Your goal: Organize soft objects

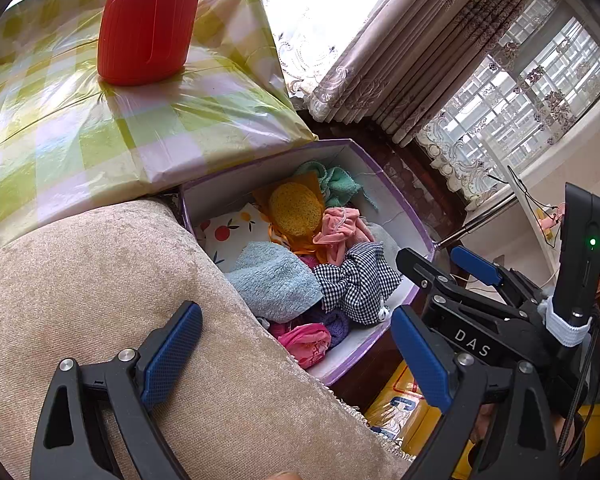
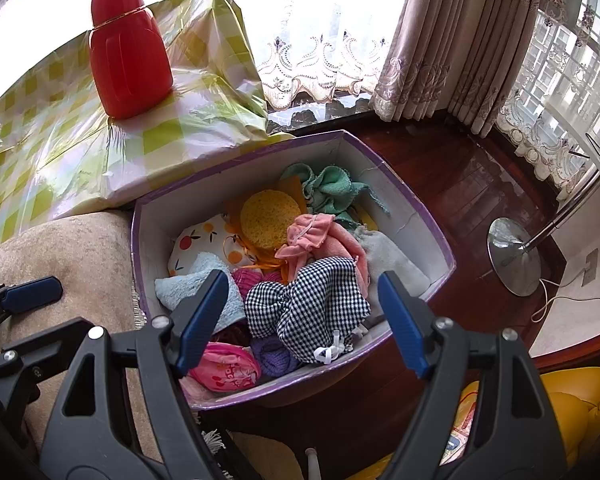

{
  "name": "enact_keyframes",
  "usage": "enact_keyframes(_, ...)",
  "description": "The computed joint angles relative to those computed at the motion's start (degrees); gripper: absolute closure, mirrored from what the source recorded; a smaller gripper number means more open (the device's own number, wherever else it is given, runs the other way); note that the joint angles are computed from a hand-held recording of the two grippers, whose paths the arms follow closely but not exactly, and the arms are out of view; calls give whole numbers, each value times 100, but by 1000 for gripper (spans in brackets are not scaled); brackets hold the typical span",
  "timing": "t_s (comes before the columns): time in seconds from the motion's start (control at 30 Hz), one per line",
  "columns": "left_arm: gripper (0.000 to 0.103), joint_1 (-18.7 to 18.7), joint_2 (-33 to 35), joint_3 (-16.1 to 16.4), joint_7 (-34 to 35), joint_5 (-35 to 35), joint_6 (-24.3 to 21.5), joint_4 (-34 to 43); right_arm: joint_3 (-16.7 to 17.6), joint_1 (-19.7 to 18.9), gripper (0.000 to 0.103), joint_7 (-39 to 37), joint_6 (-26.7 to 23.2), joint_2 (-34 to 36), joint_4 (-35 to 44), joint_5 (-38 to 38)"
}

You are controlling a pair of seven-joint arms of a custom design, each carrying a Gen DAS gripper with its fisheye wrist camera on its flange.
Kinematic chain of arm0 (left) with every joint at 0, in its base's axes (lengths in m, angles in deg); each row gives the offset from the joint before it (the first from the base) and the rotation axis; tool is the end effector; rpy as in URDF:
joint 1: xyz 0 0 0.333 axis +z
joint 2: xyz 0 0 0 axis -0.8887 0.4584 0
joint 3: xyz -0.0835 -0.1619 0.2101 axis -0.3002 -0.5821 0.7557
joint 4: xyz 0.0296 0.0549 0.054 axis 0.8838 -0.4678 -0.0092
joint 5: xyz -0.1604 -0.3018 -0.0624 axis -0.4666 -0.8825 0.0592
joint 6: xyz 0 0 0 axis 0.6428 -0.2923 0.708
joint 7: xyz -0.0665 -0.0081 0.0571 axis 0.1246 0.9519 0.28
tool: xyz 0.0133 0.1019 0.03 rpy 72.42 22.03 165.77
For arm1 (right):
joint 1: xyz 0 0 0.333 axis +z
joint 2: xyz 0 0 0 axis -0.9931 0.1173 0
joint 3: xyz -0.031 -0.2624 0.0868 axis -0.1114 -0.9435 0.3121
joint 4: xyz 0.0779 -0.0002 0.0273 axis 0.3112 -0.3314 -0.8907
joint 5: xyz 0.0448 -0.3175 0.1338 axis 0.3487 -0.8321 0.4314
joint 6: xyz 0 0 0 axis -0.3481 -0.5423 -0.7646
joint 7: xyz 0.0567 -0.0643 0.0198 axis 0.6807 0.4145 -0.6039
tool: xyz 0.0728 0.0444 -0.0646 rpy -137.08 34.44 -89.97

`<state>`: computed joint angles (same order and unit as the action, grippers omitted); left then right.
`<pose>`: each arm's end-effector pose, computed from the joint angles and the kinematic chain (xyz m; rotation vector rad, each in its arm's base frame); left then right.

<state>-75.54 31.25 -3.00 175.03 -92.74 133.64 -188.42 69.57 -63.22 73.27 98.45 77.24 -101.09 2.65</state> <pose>0.4467 -0.0953 0.3879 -2.1740 1.9868 -0.9609 0.4832 0.2164 0.3695 -2.0225 1.6864 -0.5920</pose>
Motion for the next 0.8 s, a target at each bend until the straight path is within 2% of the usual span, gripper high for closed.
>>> enact_keyframes(0.67,6,14,69,-72,-155,201,131,17,2,-7,23,58,1,-14,-37,8)
enact_keyframes(0.8,0,-75,103,-26,147,26,137,71,5,-6,23,60,-25,-18,-31,24)
